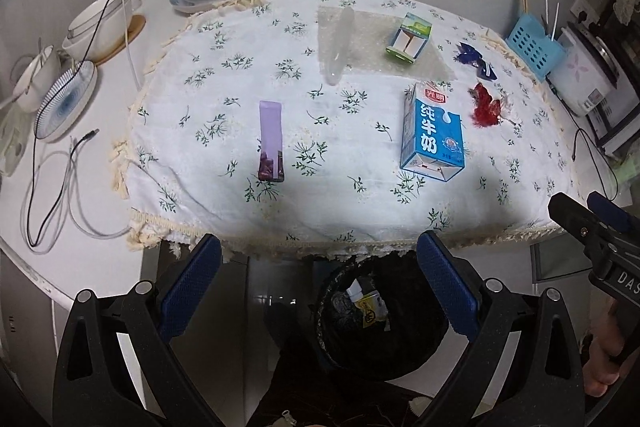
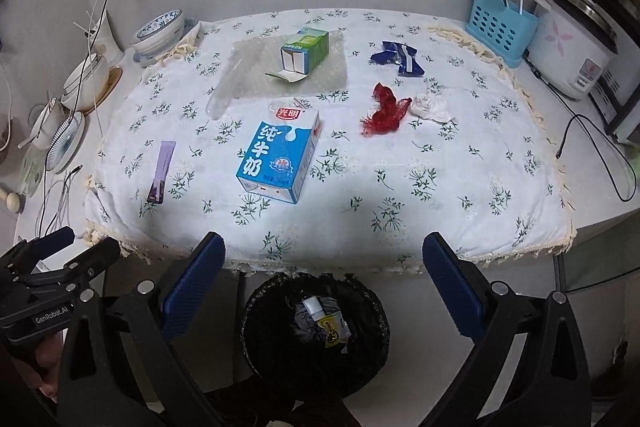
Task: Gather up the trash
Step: 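Raise both tools back over the table, then grasp the purple wrapper strip with the left tool while the right tool grasps the milk carton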
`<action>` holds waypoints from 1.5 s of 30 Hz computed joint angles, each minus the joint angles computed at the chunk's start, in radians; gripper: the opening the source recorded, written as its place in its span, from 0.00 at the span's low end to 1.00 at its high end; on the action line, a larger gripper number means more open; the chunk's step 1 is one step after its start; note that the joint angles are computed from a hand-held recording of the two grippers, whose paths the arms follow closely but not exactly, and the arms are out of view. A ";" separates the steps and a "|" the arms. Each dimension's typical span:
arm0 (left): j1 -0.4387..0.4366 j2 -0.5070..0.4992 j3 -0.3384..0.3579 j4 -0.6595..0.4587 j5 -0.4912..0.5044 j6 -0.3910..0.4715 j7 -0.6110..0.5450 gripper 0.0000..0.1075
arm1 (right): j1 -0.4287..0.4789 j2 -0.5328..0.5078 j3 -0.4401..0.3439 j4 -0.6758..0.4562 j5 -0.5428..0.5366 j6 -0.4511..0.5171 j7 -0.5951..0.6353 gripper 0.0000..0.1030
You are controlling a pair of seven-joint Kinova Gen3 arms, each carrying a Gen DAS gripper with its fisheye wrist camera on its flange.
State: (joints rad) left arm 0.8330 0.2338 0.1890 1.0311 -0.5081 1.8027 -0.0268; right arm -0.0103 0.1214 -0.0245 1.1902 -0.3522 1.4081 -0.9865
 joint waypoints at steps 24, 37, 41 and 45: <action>-0.389 -0.141 -0.031 0.344 0.241 -0.263 -0.243 0.78 | -0.237 0.235 -0.059 -0.150 0.240 -0.009 -0.289 0.92; -0.462 -0.043 -0.060 0.292 0.294 -0.280 -0.374 0.57 | -0.301 0.340 -0.054 -0.270 0.291 0.057 -0.412 0.92; -0.477 -0.024 -0.075 0.279 0.329 -0.278 -0.396 0.46 | -0.312 0.372 -0.052 -0.312 0.297 0.093 -0.441 0.88; -0.475 0.003 -0.083 0.253 0.337 -0.245 -0.406 0.29 | -0.317 0.395 -0.051 -0.339 0.297 0.121 -0.461 0.81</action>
